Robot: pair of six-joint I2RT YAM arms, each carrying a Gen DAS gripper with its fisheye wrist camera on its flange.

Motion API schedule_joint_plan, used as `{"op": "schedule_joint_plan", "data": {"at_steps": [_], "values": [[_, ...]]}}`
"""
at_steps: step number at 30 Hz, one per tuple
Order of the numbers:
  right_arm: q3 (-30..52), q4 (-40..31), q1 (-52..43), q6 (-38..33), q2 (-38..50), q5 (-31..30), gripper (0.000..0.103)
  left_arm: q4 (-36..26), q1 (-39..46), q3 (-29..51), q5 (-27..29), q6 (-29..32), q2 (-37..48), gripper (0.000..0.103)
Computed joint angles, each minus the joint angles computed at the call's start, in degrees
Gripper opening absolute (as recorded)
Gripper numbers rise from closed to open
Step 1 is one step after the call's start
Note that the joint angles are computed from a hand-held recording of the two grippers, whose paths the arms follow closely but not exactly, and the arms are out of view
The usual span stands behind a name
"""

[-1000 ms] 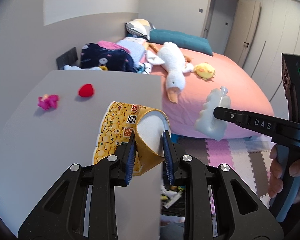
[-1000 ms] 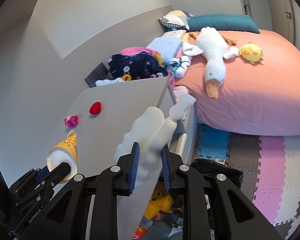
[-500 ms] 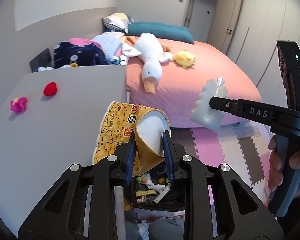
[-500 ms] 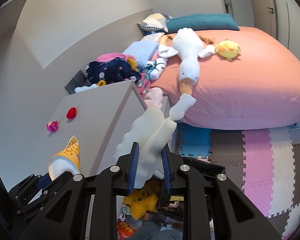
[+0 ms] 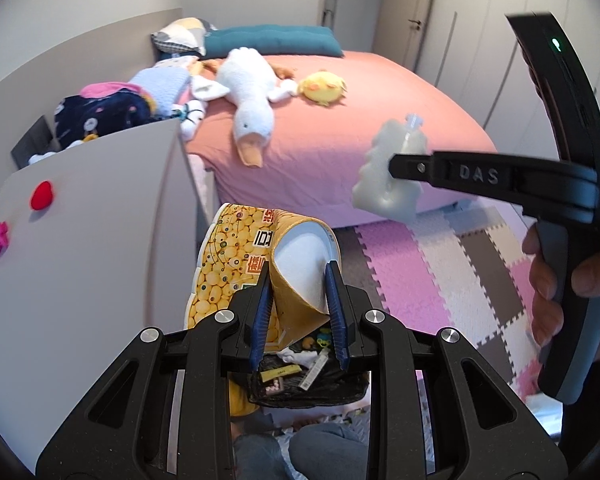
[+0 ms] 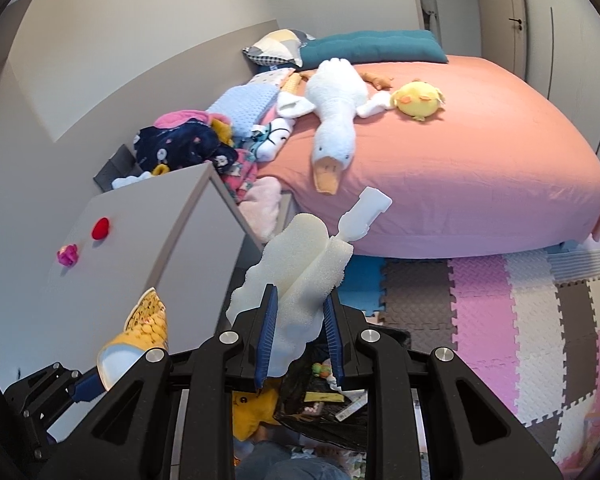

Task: Collect trash
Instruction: 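Open both grippers to drop the corn-snack bag and foam bottle into the bin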

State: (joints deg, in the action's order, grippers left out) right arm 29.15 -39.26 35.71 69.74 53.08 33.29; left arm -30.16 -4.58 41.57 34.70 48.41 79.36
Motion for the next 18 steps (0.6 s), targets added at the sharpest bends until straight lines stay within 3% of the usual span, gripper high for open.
{"op": "schedule_joint_plan", "data": {"at_steps": [2,3,4,5,6,7,18], "values": [[-0.6,-0.3,-0.5,-0.3,-0.5,-0.3,0.027,-0.1,-1.2,-0.3,-0.6,0.3,0.4,0.027],[-0.6,-0.7,-1.4,-1.3,0.0,-1.2,0.034,-0.4,-1.9,-0.4,-1.1,1.0,0.8,0.028],[-0.3,-1.0,-1.6,-1.8,0.7,-1.6,0.041,0.2,-2.4,-1.0,-2.1,1.0,0.7,0.044],[0.1,-2.0,-2.0,-1.6,2.0,-1.4,0.057,1.6,-2.9,-1.4,-3.2,0.5,0.6,0.06],[0.2,-2.8,-1.9,-1.0,2.6,-0.7,0.064,3.8,-3.1,-2.7,-4.1,-0.2,-0.3,0.091],[0.4,-4.2,-1.7,0.0,3.3,0.5,0.065,6.7,-2.7,-4.5,-4.1,-0.7,-1.7,0.094],[-2.2,-4.5,-4.4,0.7,1.8,0.2,0.067,5.8,0.7,-2.8,-4.2,1.9,-0.6,0.094]]}}
